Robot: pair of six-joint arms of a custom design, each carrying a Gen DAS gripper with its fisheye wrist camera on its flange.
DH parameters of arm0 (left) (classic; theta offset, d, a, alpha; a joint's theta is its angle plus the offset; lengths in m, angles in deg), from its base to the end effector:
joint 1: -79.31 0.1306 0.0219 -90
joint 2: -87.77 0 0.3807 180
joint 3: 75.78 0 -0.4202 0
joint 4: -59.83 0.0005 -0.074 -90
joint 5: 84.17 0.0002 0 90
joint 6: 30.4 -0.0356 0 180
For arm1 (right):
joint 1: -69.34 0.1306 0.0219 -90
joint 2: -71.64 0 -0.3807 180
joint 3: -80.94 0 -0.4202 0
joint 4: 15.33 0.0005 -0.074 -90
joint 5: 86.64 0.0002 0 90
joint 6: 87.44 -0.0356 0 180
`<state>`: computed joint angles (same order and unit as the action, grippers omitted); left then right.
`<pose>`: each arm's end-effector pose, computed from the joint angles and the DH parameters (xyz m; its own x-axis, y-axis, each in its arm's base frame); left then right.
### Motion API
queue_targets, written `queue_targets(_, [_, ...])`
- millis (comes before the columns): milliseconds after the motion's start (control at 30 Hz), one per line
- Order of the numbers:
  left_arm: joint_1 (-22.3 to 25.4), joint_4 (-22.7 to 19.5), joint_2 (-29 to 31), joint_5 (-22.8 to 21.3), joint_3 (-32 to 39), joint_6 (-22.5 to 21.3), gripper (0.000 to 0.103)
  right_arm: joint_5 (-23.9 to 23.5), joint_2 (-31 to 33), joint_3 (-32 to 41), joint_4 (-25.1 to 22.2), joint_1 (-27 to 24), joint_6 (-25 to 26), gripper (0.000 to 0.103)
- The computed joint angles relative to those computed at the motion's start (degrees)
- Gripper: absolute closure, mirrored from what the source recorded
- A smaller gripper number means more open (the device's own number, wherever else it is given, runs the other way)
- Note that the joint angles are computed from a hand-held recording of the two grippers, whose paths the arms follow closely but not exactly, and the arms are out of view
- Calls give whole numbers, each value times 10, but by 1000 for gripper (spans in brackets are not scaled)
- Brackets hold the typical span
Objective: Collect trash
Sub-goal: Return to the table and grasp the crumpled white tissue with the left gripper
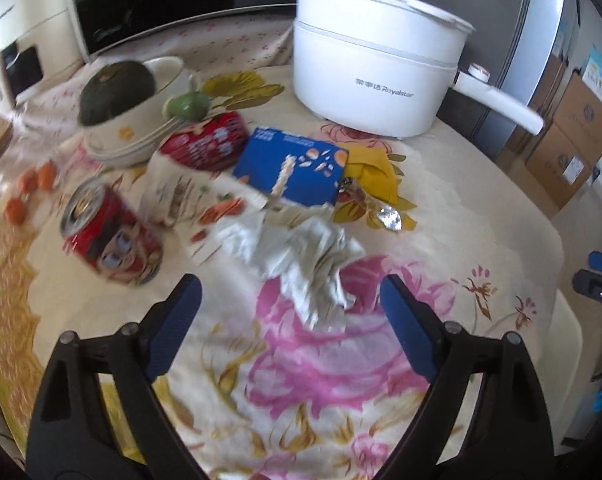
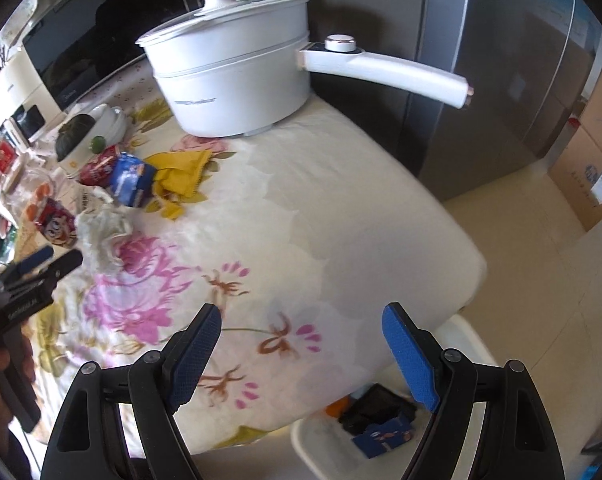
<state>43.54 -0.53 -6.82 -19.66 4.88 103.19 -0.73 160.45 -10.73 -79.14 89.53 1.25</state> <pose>0.3776 -0.2538 0.3789 -0.7956 -0.1939 -0.5740 -0.2318 0.9727 -0.0074 0.4512 0.1681 0.4089 -0.8540 -0.2897 -0.4322 -0.3539 0.9324 0.0742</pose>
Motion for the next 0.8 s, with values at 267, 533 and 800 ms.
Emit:
queue_targets(267, [17,-18,78,-12,44,-51,28,-5,12,5,-9,-24,4,19])
queue_targets(533, [22,-11,54,17,28,-27,65,-8,20,9,-15,-27,-2,19])
queue_targets(800, [-9,-53,-32,9,2,3,66,-17,8,6,-15,-2,-2,19])
